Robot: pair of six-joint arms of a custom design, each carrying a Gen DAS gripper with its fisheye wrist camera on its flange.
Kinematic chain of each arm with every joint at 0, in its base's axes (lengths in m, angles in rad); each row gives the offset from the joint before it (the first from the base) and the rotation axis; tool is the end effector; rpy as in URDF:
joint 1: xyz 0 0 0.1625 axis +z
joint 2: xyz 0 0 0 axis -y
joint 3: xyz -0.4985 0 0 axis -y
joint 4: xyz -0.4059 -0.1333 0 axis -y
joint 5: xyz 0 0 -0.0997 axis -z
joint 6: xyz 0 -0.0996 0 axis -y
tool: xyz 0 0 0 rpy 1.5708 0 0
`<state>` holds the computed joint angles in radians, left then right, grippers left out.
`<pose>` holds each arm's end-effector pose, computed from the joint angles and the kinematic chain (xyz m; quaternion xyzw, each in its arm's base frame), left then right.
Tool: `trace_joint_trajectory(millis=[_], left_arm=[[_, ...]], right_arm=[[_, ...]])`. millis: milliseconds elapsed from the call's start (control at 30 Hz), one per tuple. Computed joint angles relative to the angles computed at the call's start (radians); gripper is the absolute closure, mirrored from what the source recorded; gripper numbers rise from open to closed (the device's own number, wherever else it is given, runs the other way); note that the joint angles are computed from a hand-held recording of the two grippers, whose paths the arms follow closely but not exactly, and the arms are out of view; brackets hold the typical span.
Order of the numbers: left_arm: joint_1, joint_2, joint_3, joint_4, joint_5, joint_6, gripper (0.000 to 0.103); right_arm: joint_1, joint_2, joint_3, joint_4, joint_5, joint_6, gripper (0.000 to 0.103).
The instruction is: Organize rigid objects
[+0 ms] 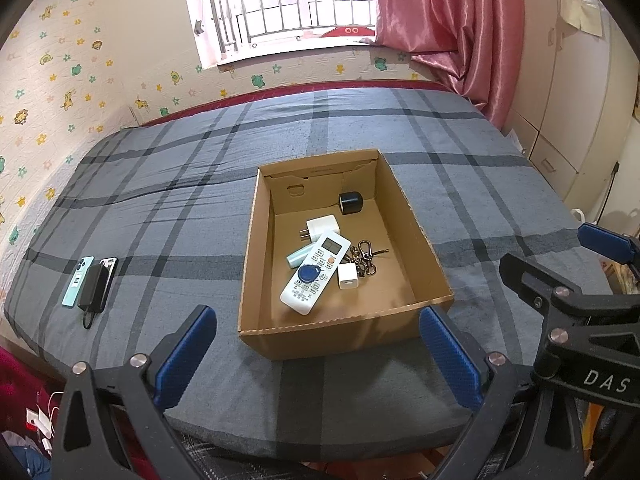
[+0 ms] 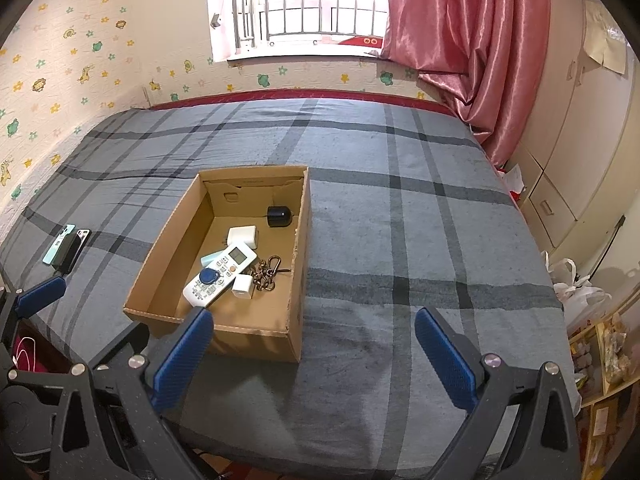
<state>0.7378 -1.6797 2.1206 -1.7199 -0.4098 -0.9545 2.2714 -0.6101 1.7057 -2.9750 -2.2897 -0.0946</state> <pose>-0.1426 -0.4333 0.4181 0.0294 0.8306 -0.3468 0.4347 0.5108 -0.5007 0.0461 0.3083 -0.8737 0.2410 0.2888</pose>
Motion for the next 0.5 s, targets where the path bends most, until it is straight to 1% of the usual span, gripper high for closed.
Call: trace_joint_trajectory(millis=[500], left_arm=[[0.001, 0.002, -0.002, 0.002, 0.0, -0.003, 0.0]], right_arm=[[0.003, -0.001, 0.0, 0.0, -0.008, 0.0, 0.0]])
